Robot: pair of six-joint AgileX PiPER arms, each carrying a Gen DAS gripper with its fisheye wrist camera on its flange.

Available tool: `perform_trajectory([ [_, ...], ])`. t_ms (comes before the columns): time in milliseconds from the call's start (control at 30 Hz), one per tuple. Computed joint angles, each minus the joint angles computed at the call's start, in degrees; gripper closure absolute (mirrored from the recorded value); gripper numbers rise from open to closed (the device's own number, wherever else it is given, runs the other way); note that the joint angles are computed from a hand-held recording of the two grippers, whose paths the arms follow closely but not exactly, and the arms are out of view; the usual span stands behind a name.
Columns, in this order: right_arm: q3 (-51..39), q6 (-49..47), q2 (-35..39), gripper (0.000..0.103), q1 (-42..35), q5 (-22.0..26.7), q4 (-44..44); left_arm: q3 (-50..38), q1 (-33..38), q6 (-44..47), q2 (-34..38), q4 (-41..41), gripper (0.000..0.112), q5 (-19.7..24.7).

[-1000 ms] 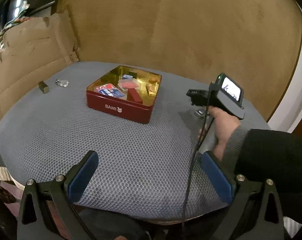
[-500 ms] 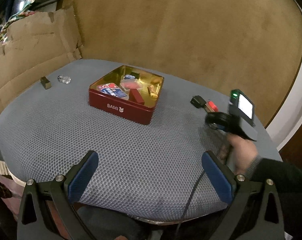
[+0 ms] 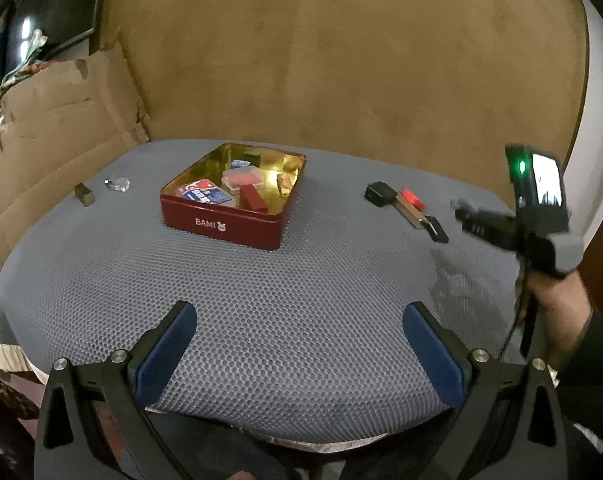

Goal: Organize rigid objects
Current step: 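Reach the right tool to the dark grey metal case and grasp it, then lift the grey case with the right tool and carry it over the tin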

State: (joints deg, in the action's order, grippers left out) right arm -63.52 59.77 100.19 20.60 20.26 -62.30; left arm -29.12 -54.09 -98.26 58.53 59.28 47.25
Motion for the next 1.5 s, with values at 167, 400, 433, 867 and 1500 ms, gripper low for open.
perform_trajectory([
  [167, -5.14, -3.15, -0.72, 0.070, 3.40, 5.18, 0.48, -0.60, -2.52, -1.21, 2.26, 1.04, 0.010, 3.43],
  [400, -15.92, -8.77, 1.68, 0.070, 8.72, 10.65, 5.28, 0.14, -0.56, -0.88, 1.28, 0.48, 0.010, 2.74],
  [433, -17.18, -9.04, 2.18, 0.070, 9.42, 11.16, 5.28, 0.17, -0.01, -0.51, 1.27, 0.15, 0.010, 2.46],
  [867, -36.69, -18.77, 10.84, 0.070, 19.06, 19.05, 7.72, 0.98, 2.56, -0.26, -0.41, 0.01, 0.010, 1.61],
  [1500, -57.23, -28.91, 25.25, 0.070, 26.08, 26.37, 13.22, 1.90, 9.60, 3.43, -2.53, -2.58, 0.010, -2.14],
])
